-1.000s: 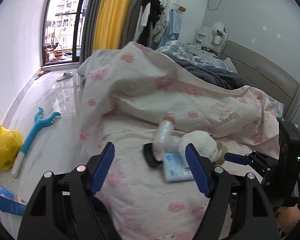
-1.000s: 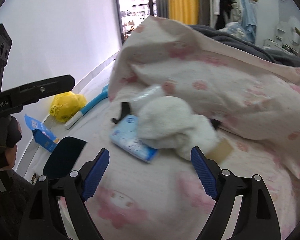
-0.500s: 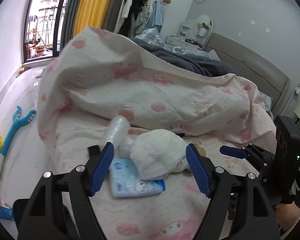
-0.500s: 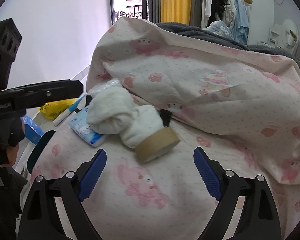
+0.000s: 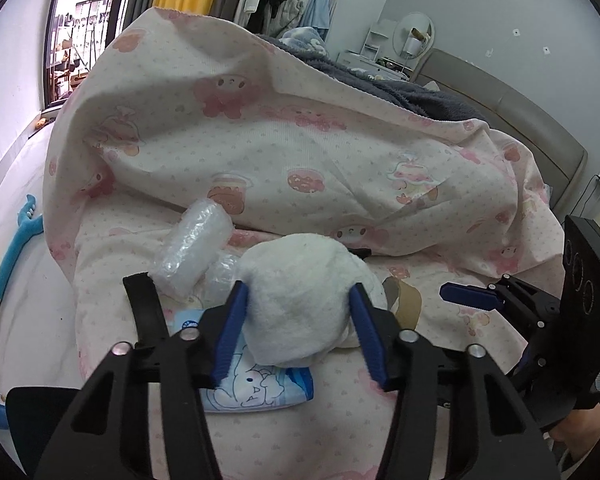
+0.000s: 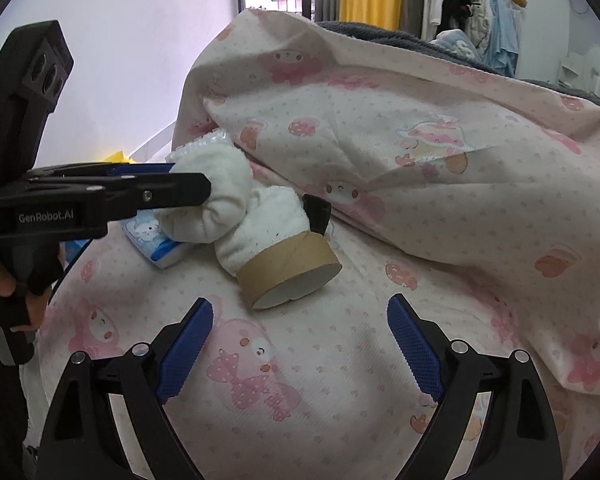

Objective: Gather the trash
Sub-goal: 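Grasp the white crumpled tissue with left gripper while right gripper grasps another tape core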

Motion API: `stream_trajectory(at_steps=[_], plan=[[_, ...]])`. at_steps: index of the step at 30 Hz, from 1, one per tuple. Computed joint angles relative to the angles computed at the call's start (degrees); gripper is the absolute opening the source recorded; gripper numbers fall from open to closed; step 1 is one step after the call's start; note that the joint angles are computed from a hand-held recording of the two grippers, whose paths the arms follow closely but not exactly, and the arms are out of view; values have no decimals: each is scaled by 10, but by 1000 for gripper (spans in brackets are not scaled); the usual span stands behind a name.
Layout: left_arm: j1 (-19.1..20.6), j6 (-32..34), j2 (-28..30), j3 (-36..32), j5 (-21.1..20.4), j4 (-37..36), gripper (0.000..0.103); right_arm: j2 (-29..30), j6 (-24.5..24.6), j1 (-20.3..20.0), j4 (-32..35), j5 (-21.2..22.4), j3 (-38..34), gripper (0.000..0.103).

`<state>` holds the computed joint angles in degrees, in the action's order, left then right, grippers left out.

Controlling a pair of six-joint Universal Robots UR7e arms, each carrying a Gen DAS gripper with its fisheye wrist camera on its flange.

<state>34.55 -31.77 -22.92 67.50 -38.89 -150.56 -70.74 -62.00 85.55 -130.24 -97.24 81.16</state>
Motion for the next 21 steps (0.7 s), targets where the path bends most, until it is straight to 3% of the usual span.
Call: stream_trajectory(at_steps=[6,13,21], plan=[[-9,43,-11,24,8,-57,33,10,0,3,1,-5,-9,90],[-23,99,-23,45,25,-128,32,22,0,9,-8,-19,-14,90],[-27,82,-54,81,37,-120,32,33,-15,17,-20,-36,-14,88]])
